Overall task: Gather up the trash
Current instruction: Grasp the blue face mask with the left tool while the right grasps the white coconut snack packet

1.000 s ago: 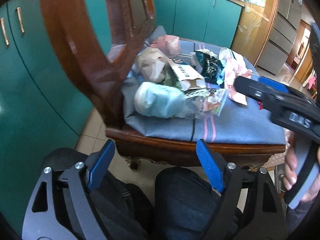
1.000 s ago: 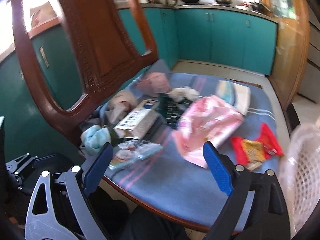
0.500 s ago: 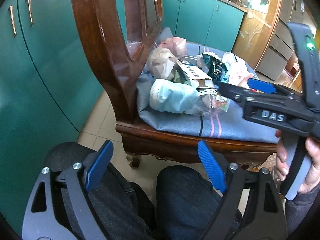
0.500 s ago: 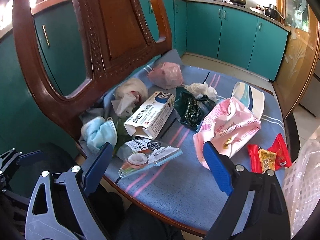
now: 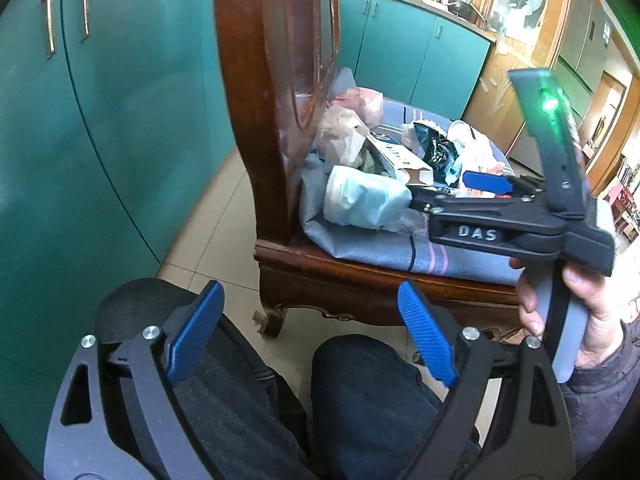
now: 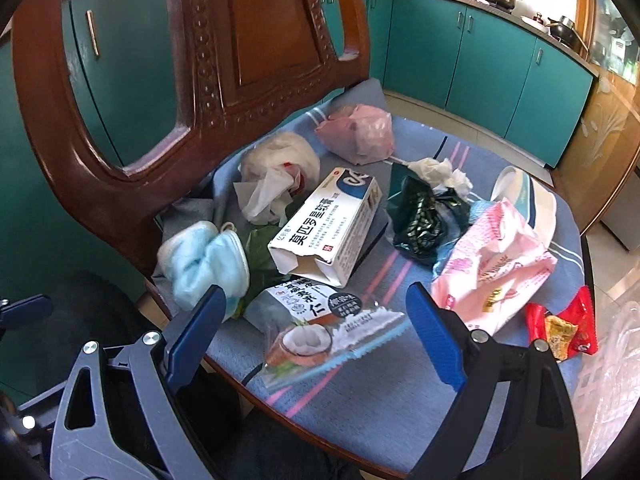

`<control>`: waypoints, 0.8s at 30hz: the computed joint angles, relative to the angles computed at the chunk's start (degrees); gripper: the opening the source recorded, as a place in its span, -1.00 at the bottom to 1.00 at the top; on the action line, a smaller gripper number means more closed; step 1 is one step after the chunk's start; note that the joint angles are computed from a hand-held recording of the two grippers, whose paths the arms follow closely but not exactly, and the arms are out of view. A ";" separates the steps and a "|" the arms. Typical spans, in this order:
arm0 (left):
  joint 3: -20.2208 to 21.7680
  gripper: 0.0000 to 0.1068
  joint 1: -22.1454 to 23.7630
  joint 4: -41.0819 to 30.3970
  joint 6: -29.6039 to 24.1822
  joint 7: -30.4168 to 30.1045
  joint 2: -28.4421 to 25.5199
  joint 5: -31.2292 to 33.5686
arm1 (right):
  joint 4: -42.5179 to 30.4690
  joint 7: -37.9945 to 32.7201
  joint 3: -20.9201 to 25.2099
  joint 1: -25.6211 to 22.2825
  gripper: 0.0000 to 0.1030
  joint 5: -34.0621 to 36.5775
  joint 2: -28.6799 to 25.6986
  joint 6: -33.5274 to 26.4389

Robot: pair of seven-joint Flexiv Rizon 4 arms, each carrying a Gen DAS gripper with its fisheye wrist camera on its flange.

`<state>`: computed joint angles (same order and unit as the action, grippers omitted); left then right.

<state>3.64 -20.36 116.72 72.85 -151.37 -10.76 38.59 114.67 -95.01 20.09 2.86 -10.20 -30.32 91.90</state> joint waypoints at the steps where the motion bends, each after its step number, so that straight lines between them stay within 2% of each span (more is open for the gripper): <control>1: 0.02 0.66 0.04 0.17 0.20 -0.01 0.11 0.03 | -0.05 0.33 -0.73 0.70 0.76 -0.08 -0.05 -0.18; 3: 0.07 0.67 0.02 0.39 0.42 -0.20 0.34 0.31 | -0.24 1.24 -2.00 1.82 0.76 -0.02 -0.23 -0.58; 9: -0.10 0.67 0.64 1.36 2.25 0.04 0.25 -0.25 | -2.29 0.89 2.87 -2.47 0.76 3.02 -1.65 -3.40; 16: 0.35 0.67 -0.05 1.20 2.94 1.84 -0.70 -1.71 | -2.97 -1.73 4.29 -3.29 0.75 5.08 -2.11 -4.33; 20: 0.52 0.67 -0.36 1.03 2.78 2.36 -1.17 -2.54 | -2.53 -2.33 2.15 -1.42 0.58 4.81 -1.74 -4.46; 23: 0.41 0.67 -0.26 0.96 2.88 3.66 -1.89 -4.01 | -3.39 -5.69 6.92 -5.58 0.46 6.53 -2.56 -6.16; 24: 0.40 0.67 -0.29 0.88 2.89 4.15 -2.14 -4.54 | -3.57 -6.63 7.77 -6.31 0.36 7.16 -2.60 -6.57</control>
